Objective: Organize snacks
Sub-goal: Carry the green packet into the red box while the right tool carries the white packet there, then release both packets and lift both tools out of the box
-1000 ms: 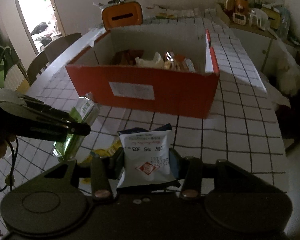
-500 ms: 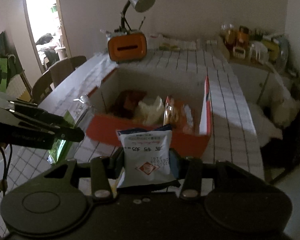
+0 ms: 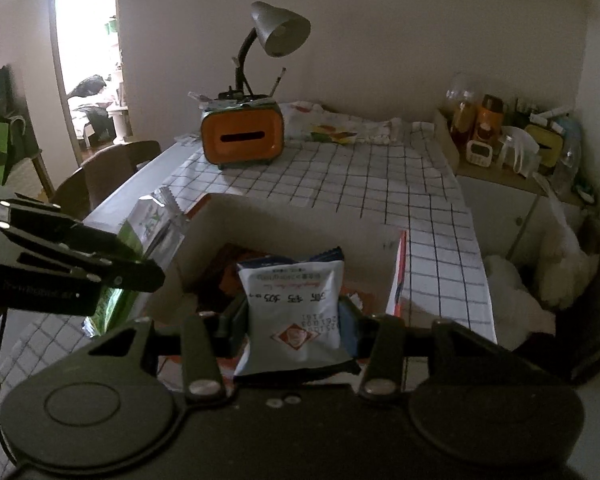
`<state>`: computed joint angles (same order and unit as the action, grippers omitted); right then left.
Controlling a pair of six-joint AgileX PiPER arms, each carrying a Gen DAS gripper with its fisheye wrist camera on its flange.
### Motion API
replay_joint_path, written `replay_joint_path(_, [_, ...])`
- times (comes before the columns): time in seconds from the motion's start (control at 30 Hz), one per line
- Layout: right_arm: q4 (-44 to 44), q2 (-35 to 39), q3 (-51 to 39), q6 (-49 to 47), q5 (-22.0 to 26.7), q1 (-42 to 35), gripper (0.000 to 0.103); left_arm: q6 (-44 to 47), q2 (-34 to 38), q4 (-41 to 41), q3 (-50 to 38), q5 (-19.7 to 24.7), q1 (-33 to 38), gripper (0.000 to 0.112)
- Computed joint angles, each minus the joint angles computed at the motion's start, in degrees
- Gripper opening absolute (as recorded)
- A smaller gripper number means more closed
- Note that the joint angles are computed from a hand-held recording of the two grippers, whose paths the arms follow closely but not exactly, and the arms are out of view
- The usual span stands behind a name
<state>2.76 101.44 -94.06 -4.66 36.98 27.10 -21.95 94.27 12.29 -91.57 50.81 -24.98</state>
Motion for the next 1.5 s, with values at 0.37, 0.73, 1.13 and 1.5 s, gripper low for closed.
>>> replay_joint_path(0.37, [0.76,15.88,-19.33,-3.09,7.67,-1.71,0.045,1.94,14.92,0.13,-17.44,6.84,2.65,0.041])
replay_joint_path(0.73, [1.0,27.97,-33.51,-4.9,14.95,-1.8,0.045,2.68,23.84,-0.13,-24.1,10.61,4.06,0.041])
replay_joint_path(1.13, [1.83,29.74,-32.97,-4.93,15.39,-1.93,0.046,2.64,25.85,-3.39,-22.22,10.37,5.33,0.042])
replay_joint_path(1.5, [2.95,26.9,-29.04,-4.23,13.08,-2.02,0.056,1.42,23.61,-1.98,-18.81,8.8,4.52,0.046])
